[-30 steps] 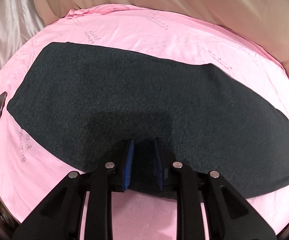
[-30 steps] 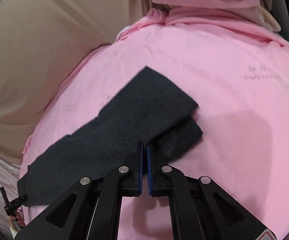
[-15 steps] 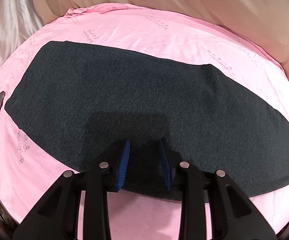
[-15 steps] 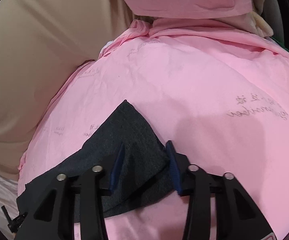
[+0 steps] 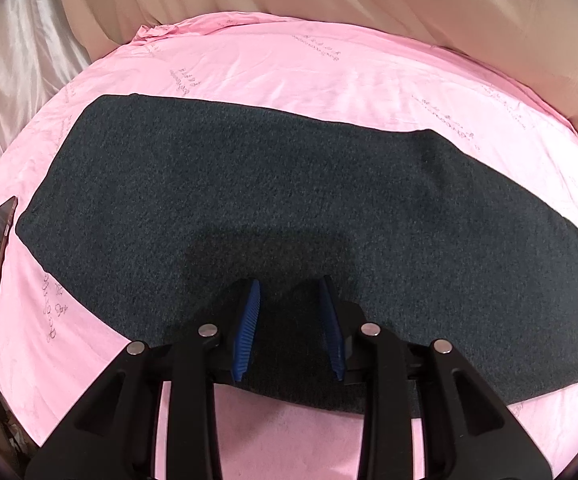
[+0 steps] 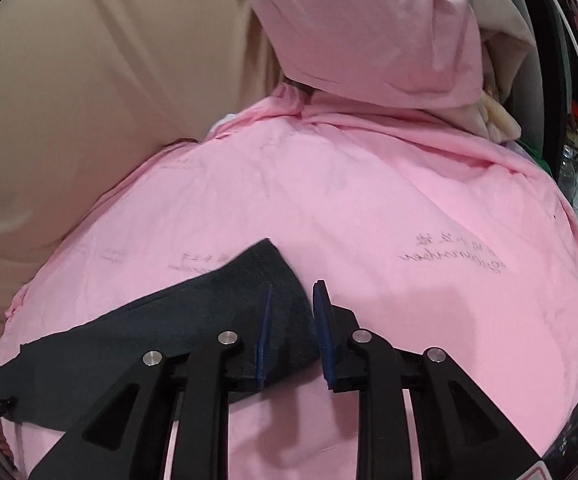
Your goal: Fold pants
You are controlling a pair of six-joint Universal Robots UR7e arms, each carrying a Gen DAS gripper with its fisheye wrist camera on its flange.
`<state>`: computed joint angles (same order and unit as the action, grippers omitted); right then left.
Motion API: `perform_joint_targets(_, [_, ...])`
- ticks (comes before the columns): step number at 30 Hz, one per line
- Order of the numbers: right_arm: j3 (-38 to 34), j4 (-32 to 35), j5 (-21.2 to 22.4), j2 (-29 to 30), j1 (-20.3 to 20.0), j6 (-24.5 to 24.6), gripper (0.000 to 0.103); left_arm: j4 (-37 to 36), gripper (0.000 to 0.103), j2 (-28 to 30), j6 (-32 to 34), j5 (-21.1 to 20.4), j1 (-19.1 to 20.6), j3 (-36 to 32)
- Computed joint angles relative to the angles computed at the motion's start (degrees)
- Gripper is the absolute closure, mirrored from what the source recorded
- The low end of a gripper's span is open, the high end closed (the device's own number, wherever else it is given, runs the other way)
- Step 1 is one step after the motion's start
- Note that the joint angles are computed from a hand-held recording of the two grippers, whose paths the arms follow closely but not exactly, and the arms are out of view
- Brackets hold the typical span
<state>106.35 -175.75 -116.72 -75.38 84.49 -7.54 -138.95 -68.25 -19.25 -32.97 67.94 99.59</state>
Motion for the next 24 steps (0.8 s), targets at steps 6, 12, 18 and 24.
perform_joint_targets(6, [-2.5,2.9,-6.5,4.1,0.9,3.1,0.079,-7.2,0.072,-3.1,2.0,2.4,0.0,1.4])
perform_joint_targets(12, [-2.4,0.1,-4.7,6.1,6.4,-0.3,0.079,-7.2,0.064,-9.8,2.0,10.3,1.6,1.0])
perform_joint_targets(18, [-4.7,1.9,-2.0,12.5,11.3,-0.4,0.069,1.6,0.066,-12.1,-6.7,2.3,9.0,-2.1])
perform_joint_targets(24, [-11.3,8.5,1.5,19.7,14.0,1.2,0.069,-3.5,0.067,-9.7,-2.5,0.5,11.4,-4.2])
